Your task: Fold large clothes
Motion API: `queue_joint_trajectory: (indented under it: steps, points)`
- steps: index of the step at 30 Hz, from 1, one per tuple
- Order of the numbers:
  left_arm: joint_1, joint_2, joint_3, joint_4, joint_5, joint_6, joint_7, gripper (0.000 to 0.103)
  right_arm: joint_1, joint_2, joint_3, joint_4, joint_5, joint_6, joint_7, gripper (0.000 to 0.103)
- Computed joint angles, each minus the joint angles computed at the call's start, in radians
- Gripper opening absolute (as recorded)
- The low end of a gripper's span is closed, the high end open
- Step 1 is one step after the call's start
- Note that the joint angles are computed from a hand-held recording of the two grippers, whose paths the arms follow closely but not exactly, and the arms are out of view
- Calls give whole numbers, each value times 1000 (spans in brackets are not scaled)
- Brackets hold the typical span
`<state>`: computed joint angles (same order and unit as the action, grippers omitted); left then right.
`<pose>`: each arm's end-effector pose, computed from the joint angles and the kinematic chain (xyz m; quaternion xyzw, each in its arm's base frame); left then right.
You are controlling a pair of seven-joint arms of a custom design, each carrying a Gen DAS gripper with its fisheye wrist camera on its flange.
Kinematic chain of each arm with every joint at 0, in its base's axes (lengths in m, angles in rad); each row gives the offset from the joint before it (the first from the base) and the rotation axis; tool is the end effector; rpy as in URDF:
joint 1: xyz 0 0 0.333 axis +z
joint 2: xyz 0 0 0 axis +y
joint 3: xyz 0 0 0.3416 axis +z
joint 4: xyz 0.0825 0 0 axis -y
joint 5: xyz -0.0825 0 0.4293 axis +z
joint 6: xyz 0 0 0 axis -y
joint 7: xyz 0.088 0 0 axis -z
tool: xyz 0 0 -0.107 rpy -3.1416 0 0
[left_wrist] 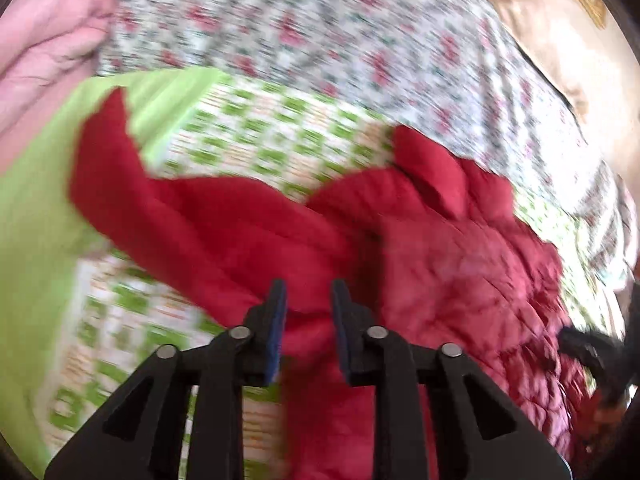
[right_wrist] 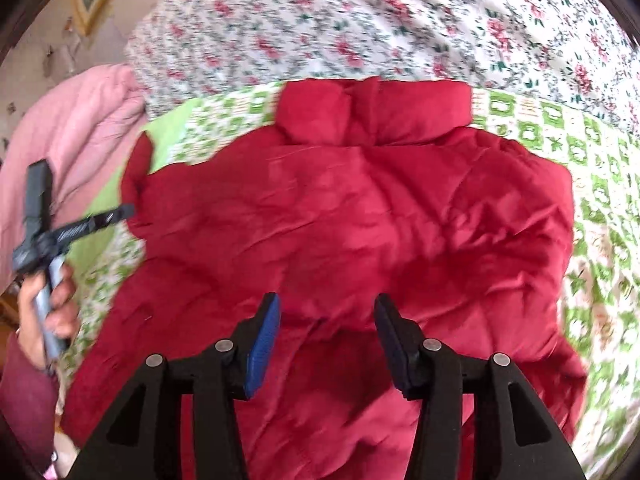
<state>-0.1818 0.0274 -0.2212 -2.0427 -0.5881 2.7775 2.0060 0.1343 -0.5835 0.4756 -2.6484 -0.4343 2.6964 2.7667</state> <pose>0.5997 -0.2278 0.5087 -0.5261 0.7591 -0.3693 0.1034 0.3509 0.2673 0.4645 -0.5761 0.7306 -0.2402 0.2768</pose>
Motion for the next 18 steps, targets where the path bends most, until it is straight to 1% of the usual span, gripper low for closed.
queue_joint_trajectory:
  steps: [1, 2, 4, 6, 8, 11, 12, 14, 16, 18]
  points:
    - [6, 9, 9, 10, 30, 8, -34, 32, 14, -6, 0, -4, 7, 4, -1, 53]
    - [16, 25, 21, 29, 80, 16, -86, 38, 31, -15, -5, -9, 18, 6, -7, 53]
    - [32, 63, 28, 74, 152, 7, -149, 45, 48, -19, -1, -11, 33, 21, -13, 54]
    - [51, 118, 37, 149, 248, -31, -226, 65, 60, -31, 12, -14, 40, 30, -16, 54]
    - [59, 176, 46, 228, 345, -50, -311, 67, 63, -38, 30, -14, 43, 42, -13, 54]
    - [61, 276, 59, 375, 462, -124, -428, 69, 61, -49, 49, -20, 53, 68, -11, 54]
    - [52, 313, 71, 430, 513, -148, -478, 69, 58, -53, 56, -23, 57, 80, -6, 54]
    - [46, 377, 76, 525, 584, -195, -527, 71, 46, -63, 74, -31, 63, 100, 8, 54]
    - [18, 449, 100, 633, 680, -260, -608, 71, 29, -73, 95, -39, 73, 118, 33, 55]
    - [10, 510, 100, 719, 735, -317, -639, 71, 20, -72, 108, -44, 85, 135, 44, 56]
